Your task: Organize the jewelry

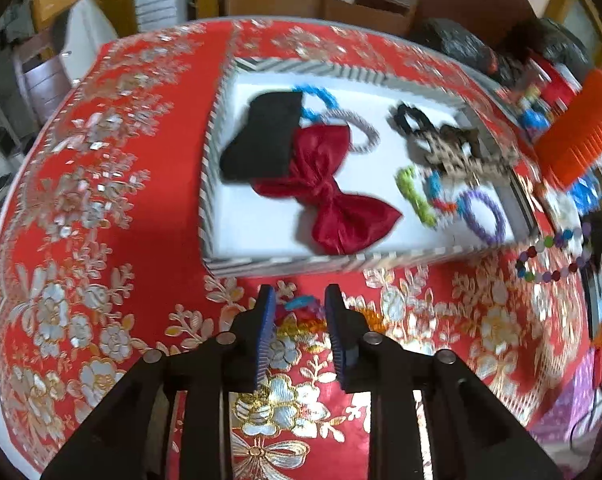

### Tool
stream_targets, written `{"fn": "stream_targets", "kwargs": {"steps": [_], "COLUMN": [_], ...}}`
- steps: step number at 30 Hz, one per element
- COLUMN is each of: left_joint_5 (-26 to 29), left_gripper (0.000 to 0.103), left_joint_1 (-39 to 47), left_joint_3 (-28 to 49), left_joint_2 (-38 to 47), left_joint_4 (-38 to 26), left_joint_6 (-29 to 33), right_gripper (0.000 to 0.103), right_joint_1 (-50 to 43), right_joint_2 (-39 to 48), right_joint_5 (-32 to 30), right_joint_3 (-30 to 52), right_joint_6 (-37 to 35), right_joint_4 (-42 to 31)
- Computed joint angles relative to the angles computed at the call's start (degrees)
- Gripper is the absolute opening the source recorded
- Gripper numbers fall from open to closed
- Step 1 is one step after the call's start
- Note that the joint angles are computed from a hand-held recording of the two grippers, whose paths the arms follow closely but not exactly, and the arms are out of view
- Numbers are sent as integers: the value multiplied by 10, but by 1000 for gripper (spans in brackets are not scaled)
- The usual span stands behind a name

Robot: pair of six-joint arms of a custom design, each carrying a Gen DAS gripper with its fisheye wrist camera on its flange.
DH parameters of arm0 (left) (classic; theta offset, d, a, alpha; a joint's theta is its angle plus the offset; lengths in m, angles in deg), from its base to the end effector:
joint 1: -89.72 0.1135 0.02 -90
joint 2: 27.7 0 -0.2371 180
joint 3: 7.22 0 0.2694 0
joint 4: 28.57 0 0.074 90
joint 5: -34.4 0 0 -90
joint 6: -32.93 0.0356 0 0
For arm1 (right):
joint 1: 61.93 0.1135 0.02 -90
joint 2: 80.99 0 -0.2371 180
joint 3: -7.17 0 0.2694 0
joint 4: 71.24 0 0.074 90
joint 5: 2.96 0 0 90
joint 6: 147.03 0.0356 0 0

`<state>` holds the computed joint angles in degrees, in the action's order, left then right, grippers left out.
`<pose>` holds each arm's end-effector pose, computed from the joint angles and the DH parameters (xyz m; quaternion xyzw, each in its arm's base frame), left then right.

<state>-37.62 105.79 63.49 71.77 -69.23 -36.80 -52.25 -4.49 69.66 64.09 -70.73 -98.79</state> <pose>0.3231 0.0816 0.1168 0.0635 0.9702 -0.0911 0.2156 0.2860 0.0596 0.1746 -0.2405 0.8899 0.1279 0.3660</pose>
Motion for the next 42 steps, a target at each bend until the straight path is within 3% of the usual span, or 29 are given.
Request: {"fn": "stream_targets", "kwargs": {"steps": [7, 13, 23, 24, 26, 28, 42], "left_joint_5": [19, 51, 29, 35, 57, 71, 158], "left_gripper": [39, 39, 39, 38, 21, 13, 12], "left_joint_1": [3, 21, 19, 19, 22, 22, 25], "left_joint_3": [5, 26, 42, 45, 58, 67, 80], "left_joint_2": [28, 33, 63, 67, 78, 84, -35], "left_joint_4": [6, -41, -48, -51, -66, -79, -159], "left_joint_6": [58, 94, 132, 132, 133, 130, 125], "right_gripper": [9, 10, 10, 10, 9, 10, 10], "right_joint_1": [-11, -13, -5, -4, -3, -1, -35], "right_joint_2": [1, -1, 5, 5, 6, 6, -4], "right_joint_5": [-4, -3, 0, 0, 0, 0, -9], "right_joint_3": [0, -3, 3, 3, 4, 6, 36], "right_joint_6": [5, 4, 4, 4, 5, 5, -5], "right_joint_4": [-3, -6, -9, -9, -10, -12, -32]}}
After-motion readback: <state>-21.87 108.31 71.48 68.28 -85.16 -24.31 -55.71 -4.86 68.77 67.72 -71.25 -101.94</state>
